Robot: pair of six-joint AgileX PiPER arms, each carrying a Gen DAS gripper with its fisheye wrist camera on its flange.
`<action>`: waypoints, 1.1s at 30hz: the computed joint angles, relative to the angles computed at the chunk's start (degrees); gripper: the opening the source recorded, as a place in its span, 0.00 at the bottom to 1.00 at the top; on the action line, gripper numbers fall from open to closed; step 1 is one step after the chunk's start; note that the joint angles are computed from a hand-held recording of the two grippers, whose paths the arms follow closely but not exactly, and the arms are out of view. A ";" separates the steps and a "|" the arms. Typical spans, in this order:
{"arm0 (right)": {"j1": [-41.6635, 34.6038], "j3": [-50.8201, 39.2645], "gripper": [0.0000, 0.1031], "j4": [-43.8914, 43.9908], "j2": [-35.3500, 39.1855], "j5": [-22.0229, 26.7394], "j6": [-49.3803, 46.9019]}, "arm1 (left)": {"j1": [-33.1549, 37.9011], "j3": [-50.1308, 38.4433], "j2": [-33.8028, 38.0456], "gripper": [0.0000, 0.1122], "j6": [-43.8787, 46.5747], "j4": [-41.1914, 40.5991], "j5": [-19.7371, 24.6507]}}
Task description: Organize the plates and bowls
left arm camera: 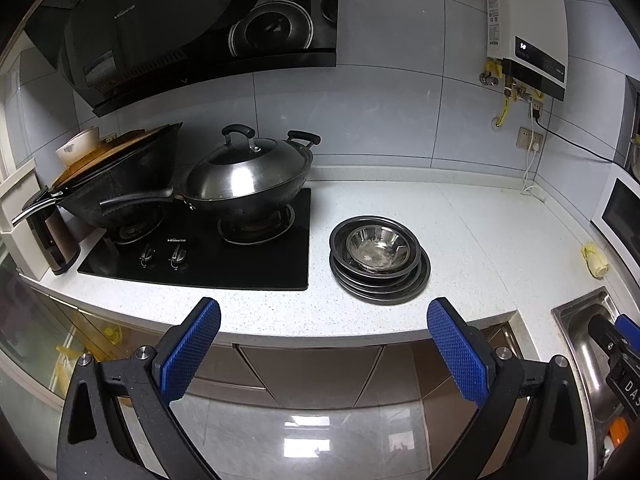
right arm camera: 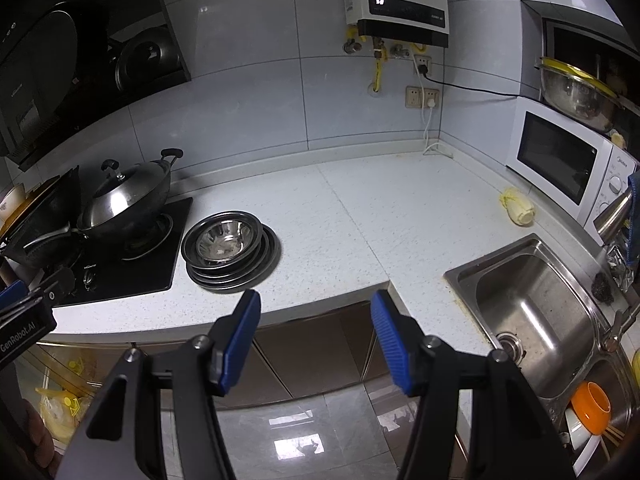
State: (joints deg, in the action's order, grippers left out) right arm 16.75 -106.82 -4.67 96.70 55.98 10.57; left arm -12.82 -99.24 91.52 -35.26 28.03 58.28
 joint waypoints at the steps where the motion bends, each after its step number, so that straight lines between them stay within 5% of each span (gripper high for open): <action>1: -0.07 0.06 0.54 0.06 0.01 -0.04 -0.15 | -0.01 -0.07 0.05 0.90 0.06 0.05 0.09; 33: 1.16 3.45 0.54 -3.22 -1.11 -2.27 0.62 | 1.49 0.42 0.21 0.90 0.24 -0.56 -0.12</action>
